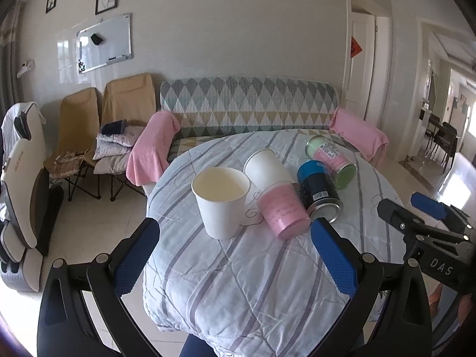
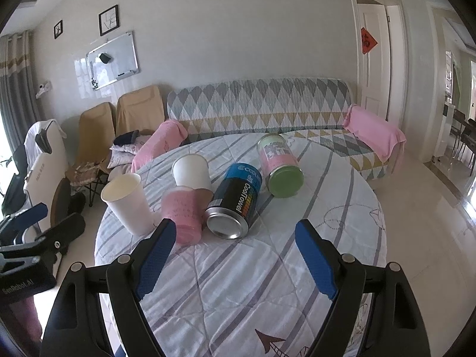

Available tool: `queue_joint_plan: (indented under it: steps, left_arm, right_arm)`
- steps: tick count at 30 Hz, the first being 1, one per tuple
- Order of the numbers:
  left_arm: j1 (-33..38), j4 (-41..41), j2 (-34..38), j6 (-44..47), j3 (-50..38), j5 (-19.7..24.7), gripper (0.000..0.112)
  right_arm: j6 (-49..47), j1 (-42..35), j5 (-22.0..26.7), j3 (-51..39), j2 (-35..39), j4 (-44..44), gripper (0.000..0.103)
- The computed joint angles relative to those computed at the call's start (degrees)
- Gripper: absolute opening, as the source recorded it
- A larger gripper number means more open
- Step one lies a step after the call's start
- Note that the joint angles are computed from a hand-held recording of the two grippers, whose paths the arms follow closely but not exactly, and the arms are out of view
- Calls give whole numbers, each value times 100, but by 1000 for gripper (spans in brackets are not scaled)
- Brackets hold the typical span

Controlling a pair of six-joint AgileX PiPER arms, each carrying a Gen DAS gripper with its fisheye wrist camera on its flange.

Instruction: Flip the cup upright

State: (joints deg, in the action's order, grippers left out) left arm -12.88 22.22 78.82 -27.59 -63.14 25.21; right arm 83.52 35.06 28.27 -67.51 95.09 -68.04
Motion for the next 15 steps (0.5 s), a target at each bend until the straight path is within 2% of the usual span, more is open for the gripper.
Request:
queue_joint_plan:
  steps: [9, 15]
  left_arm:
    - [-98, 201, 155, -184, -77, 67, 103]
    - [-277, 920, 90, -900, 54, 23, 103]
  right_arm:
    - [6, -13, -16, -21, -3, -33, 83]
    - [97, 1, -66, 28, -34, -126, 83]
